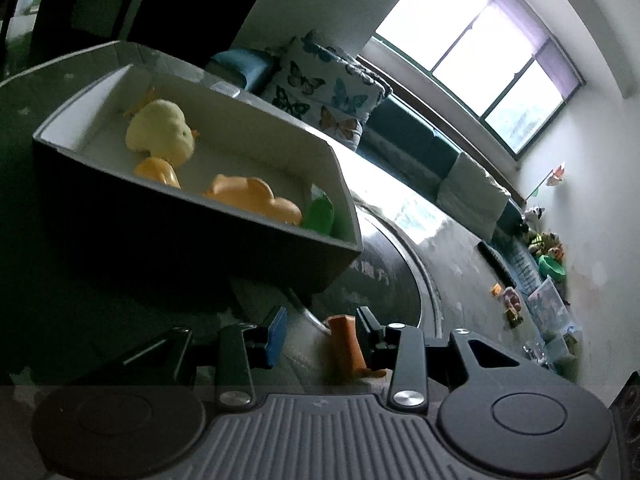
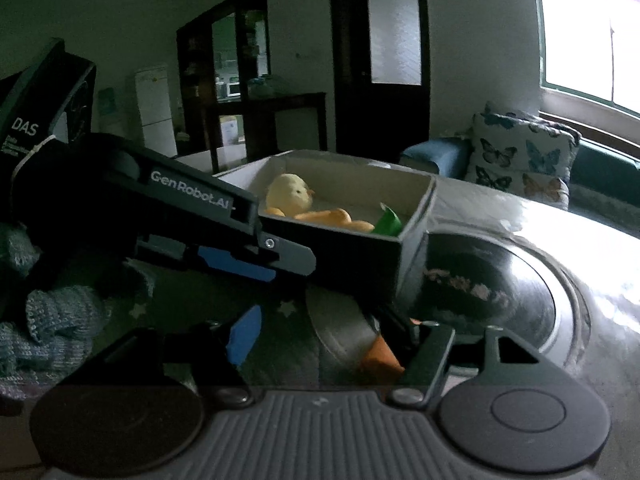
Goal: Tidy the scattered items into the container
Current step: 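Move the left tool down to the orange foam block, then close the left gripper on the orange foam block and lift it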
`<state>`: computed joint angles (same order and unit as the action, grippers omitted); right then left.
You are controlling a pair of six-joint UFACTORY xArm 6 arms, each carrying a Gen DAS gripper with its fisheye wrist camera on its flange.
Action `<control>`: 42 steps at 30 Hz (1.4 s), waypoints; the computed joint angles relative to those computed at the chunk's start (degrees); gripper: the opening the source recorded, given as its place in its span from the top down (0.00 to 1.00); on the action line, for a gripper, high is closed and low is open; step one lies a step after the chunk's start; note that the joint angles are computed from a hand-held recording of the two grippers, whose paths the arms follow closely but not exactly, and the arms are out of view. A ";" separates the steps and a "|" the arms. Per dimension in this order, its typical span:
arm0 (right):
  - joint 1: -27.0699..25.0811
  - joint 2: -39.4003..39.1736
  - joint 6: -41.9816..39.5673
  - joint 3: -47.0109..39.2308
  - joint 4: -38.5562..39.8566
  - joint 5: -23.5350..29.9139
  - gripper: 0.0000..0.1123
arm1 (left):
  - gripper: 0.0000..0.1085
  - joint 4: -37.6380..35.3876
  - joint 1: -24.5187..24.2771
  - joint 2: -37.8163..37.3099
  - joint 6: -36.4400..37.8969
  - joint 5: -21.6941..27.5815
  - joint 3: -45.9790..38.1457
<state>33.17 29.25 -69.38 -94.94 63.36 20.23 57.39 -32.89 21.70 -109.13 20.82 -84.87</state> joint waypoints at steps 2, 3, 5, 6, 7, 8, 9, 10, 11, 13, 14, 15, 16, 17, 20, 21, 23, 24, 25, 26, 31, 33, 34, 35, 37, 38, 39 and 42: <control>-0.25 -0.24 0.09 0.78 0.57 -0.40 0.40 | 0.63 -1.46 -0.15 0.87 1.26 -0.29 -0.64; -0.39 -0.18 0.39 1.01 0.59 -0.66 0.40 | 0.63 -2.18 -0.21 1.31 1.91 -0.43 -0.98; -0.54 -0.05 1.21 1.50 0.30 -1.55 0.39 | 0.63 -3.44 -0.34 2.14 3.05 -0.64 -1.66; -0.64 0.07 1.92 1.67 -0.12 -1.93 0.37 | 0.63 -4.10 -0.39 2.56 3.63 -0.70 -2.02; -0.74 0.21 2.66 1.77 -0.57 -2.24 0.36 | 0.63 -4.79 -0.44 2.95 4.20 -0.71 -2.39; -0.80 0.43 3.64 1.76 -1.16 -2.54 0.36 | 0.63 -5.48 -0.48 3.35 4.78 -0.71 -2.76; -0.87 0.73 4.87 1.73 -1.89 -2.93 0.36 | 0.63 -6.25 -0.52 3.81 5.48 -0.76 -3.20; -0.97 1.01 6.00 1.67 -2.52 -3.24 0.36 | 0.63 -7.14 -0.54 4.36 6.34 -0.89 -3.72; -1.07 1.31 7.12 1.56 -3.10 -3.48 0.36 | 0.63 -8.06 -0.57 4.90 7.21 -1.01 -4.25; -1.28 2.01 9.30 1.15 -4.10 -3.75 0.36 | 0.63 -10.25 -0.66 6.10 9.44 -1.05 -5.45; -1.37 2.38 10.24 0.90 -4.55 -3.88 0.36 | 0.63 -11.31 -0.68 6.68 10.50 -1.11 -6.01; -1.42 2.79 10.93 0.57 -4.88 -4.01 0.36 | 0.63 -12.41 -0.70 7.24 11.54 -1.16 -6.55; -1.48 3.22 11.60 0.24 -5.25 -4.11 0.36 | 0.63 -13.56 -0.71 7.78 12.53 -1.20 -7.05; -1.53 3.62 12.16 -0.07 -5.62 -4.17 0.36 | 0.63 -14.66 -0.69 8.30 13.48 -1.25 -7.55; -1.57 4.43 13.27 -0.64 -6.51 -4.37 0.36 | 0.63 -17.93 -0.52 9.69 16.36 -1.43 -8.94; -1.56 4.64 13.83 -0.76 -6.98 -4.55 0.36 | 0.63 -18.96 -0.43 10.05 17.33 -1.49 -9.36; -1.56 5.08 15.01 -1.07 -7.91 -4.84 0.36 | 0.63 -20.43 -0.35 10.83 19.03 -1.40 -10.39; -1.58 5.35 15.67 -1.35 -8.29 -4.80 0.36 | 0.63 -21.22 -0.34 11.29 19.97 -1.32 -11.00; -1.61 5.62 16.32 -1.63 -8.68 -4.76 0.36 | 0.63 -22.14 -0.31 11.75 21.00 -1.26 -11.59; -1.63 5.88 16.94 -1.88 -9.09 -4.77 0.37 | 0.63 -23.10 -0.27 12.16 22.06 -1.29 -12.10; -1.65 7.52 20.38 -4.00 -11.61 -4.32 0.38 | 0.63 -27.74 -0.19 14.37 26.84 -0.73 -15.00; -1.64 8.21 22.36 -4.83 -13.49 -4.24 0.41 | 0.63 -29.03 -0.11 14.91 27.86 -0.39 -15.68; -1.65 8.52 23.25 -5.17 -14.37 -4.19 0.41 | 0.63 -29.55 -0.04 15.10 28.22 -0.31 -15.87; -1.70 8.78 23.70 -5.48 -14.77 -4.00 0.42 | 0.63 -29.98 0.03 15.25 28.54 -0.23 -16.03; -1.80 9.29 24.57 -6.11 -15.54 -3.62 0.46 | 0.63 -30.44 0.16 15.44 28.76 -0.02 -16.19; -1.82 9.47 24.83 -6.33 -15.78 -3.52 0.47 | 0.63 -30.64 0.22 15.53 28.82 0.09 -16.27; -1.81 9.54 24.79 -6.38 -15.78 -3.58 0.47 | 0.63 -30.88 0.29 15.63 28.93 0.05 -16.35; -1.79 9.79 24.73 -6.65 -15.71 -3.59 0.52 | 0.63 -31.98 0.49 15.87 29.87 -0.60 -16.44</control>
<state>31.38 39.04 -44.64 -101.59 47.64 16.64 25.41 -32.40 37.57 -79.27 20.22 -101.31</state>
